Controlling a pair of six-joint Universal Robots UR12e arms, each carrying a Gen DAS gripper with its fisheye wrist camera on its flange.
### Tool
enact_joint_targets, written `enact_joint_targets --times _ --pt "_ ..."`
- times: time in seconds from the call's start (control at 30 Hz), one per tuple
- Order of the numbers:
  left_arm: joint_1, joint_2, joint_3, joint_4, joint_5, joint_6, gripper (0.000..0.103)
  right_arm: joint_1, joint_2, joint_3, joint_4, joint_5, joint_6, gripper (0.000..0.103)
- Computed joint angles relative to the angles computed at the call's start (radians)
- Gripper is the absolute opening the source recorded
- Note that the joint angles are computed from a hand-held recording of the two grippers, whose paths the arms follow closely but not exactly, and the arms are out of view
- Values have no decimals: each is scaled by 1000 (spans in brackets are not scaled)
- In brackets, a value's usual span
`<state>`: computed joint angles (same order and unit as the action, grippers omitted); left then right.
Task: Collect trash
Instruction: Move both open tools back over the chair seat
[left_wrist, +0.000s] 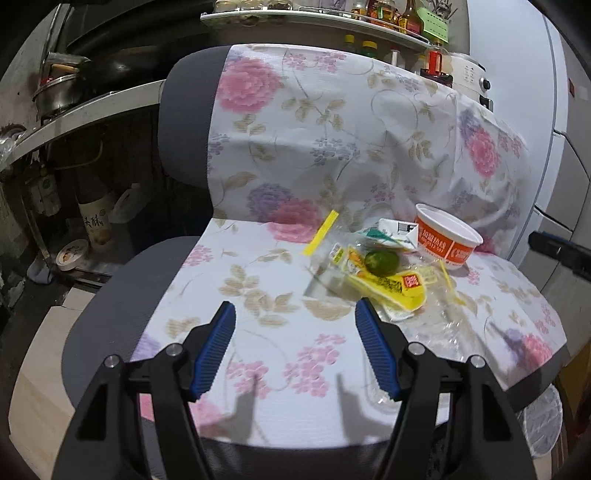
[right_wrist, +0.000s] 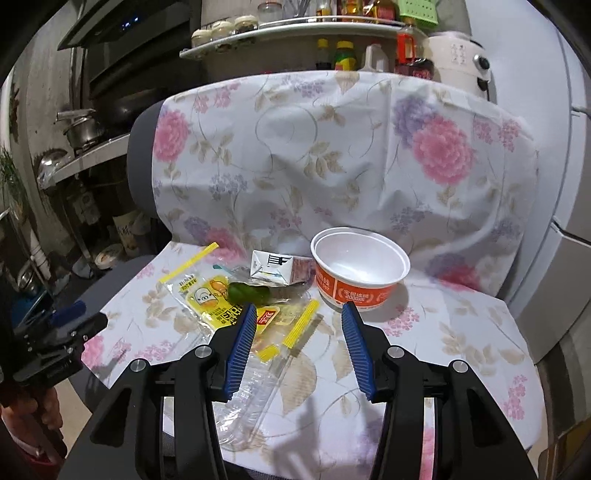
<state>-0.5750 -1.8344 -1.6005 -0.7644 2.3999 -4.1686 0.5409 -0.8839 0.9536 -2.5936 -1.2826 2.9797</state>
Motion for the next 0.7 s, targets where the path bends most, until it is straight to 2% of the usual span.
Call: enact_joint_targets --times 0.23,0.4,0.5,0.57,0.7 --pt "-7 19 -27 11 -23 -6 65 -14 -73 119 -56 -52 43 50" --pt "-18 3 3 13 6 13 65 -31 -101 166 -84 -58 57 50" --pt "-22 -7 23 -8 27 -23 65 -39 -91 146 -66 -35 42 51" --pt "-22 -13 39 -45 40 -63 65 -43 -75 120 -48 -3 28 58" --pt "-16 -24 74 -131 49 -146 66 -37 -29 41 16 39 -34 59"
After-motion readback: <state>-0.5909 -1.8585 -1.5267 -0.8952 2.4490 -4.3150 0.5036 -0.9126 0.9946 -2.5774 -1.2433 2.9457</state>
